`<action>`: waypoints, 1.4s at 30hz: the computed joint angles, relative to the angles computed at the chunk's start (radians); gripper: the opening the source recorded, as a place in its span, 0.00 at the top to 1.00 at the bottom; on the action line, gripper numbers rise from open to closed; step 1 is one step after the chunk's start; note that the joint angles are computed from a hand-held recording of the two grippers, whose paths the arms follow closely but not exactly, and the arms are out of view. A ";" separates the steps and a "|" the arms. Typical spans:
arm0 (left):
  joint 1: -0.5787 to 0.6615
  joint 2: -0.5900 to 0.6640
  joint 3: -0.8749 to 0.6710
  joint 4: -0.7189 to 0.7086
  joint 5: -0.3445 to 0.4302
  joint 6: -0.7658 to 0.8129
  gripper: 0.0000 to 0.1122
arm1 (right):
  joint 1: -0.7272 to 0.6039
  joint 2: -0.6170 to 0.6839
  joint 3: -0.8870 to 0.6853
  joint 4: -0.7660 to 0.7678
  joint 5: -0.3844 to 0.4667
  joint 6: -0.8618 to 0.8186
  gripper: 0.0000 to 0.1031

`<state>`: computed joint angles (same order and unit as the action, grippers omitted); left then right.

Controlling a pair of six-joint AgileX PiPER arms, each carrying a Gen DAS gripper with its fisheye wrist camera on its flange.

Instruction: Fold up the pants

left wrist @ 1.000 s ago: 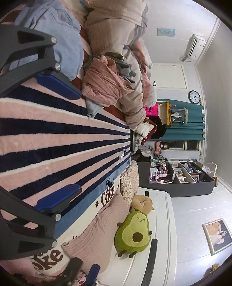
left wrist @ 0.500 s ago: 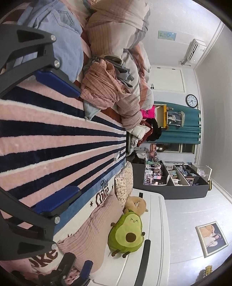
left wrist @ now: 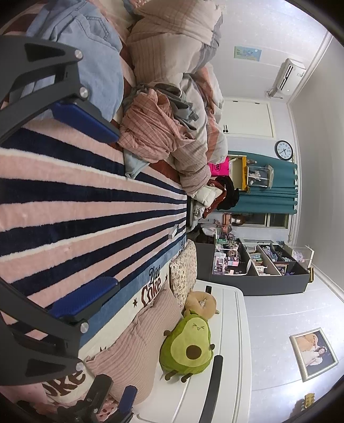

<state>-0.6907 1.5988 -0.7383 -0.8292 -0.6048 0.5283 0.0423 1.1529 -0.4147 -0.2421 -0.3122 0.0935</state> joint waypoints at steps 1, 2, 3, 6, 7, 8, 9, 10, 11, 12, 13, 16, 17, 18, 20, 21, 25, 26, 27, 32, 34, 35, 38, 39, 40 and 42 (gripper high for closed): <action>0.000 0.000 0.000 0.000 0.001 0.000 0.11 | 0.000 0.000 0.000 0.004 0.000 -0.004 0.01; 0.000 -0.001 0.000 -0.002 0.001 0.000 0.11 | 0.000 0.000 0.000 0.007 0.000 -0.007 0.01; 0.000 -0.002 0.000 -0.005 0.001 0.002 0.11 | -0.001 0.000 0.000 0.007 -0.001 -0.008 0.01; 0.000 -0.002 0.000 -0.004 0.002 0.002 0.10 | 0.003 0.000 0.000 0.020 0.000 -0.020 0.01; 0.000 -0.002 0.000 -0.004 0.002 0.002 0.10 | 0.001 0.001 0.000 0.011 -0.001 -0.011 0.01; 0.001 -0.002 0.001 -0.003 0.001 0.000 0.10 | 0.001 0.001 0.000 0.011 -0.001 -0.011 0.01; 0.002 -0.002 0.001 -0.001 0.002 -0.001 0.10 | -0.001 0.000 0.000 0.006 0.000 -0.005 0.01; 0.002 -0.002 0.001 0.000 0.001 -0.002 0.10 | -0.001 0.001 -0.001 0.002 0.000 -0.001 0.01; 0.002 -0.002 0.001 -0.002 0.001 0.000 0.10 | -0.007 0.002 -0.002 -0.020 -0.001 0.018 0.01; 0.002 -0.002 0.000 -0.004 0.001 0.002 0.10 | -0.011 0.002 -0.002 -0.035 -0.002 0.031 0.01; 0.003 -0.003 0.001 -0.001 0.001 0.000 0.10 | -0.014 0.003 -0.002 -0.047 -0.002 0.042 0.01; 0.007 -0.004 0.001 0.004 0.002 -0.004 0.10 | 0.002 -0.002 -0.002 -0.004 0.008 0.017 0.01; 0.007 -0.004 0.001 0.004 0.002 -0.004 0.10 | 0.011 -0.004 -0.002 0.026 0.012 -0.005 0.01; 0.008 -0.003 0.001 0.008 0.002 -0.007 0.10 | 0.010 -0.004 -0.002 0.025 0.011 -0.006 0.01; 0.009 -0.005 0.003 0.008 0.001 -0.007 0.10 | 0.019 -0.006 -0.002 0.057 0.014 -0.033 0.01; 0.011 -0.005 0.003 0.012 0.002 -0.010 0.10 | 0.021 -0.006 -0.001 0.065 0.014 -0.041 0.01; 0.007 -0.004 0.002 0.006 0.000 -0.005 0.10 | 0.026 -0.007 -0.001 0.090 0.014 -0.064 0.01; 0.007 -0.004 0.002 0.006 0.000 -0.005 0.10 | 0.036 -0.007 0.002 0.134 0.014 -0.103 0.01; 0.009 -0.004 0.001 0.005 0.000 -0.002 0.10 | 0.041 -0.009 0.003 0.155 0.013 -0.122 0.01; 0.007 -0.004 0.003 0.006 0.000 -0.007 0.10 | 0.043 -0.011 0.003 0.165 0.015 -0.129 0.01; 0.007 -0.004 0.003 0.006 0.000 -0.006 0.10 | 0.039 -0.011 0.003 0.145 0.015 -0.112 0.01; 0.007 -0.004 0.003 0.006 0.000 -0.006 0.10 | 0.035 -0.010 0.002 0.133 0.015 -0.102 0.01; 0.006 -0.004 0.003 0.004 -0.002 -0.004 0.10 | 0.030 -0.010 0.002 0.114 0.014 -0.085 0.01; 0.006 -0.004 0.003 0.004 -0.002 -0.004 0.10 | 0.029 -0.010 0.002 0.113 0.014 -0.085 0.01; 0.006 -0.004 0.003 0.005 -0.002 -0.005 0.10 | 0.027 -0.009 0.002 0.105 0.014 -0.079 0.01; 0.005 -0.004 0.003 0.005 -0.003 -0.006 0.10 | 0.026 -0.009 0.002 0.101 0.013 -0.076 0.01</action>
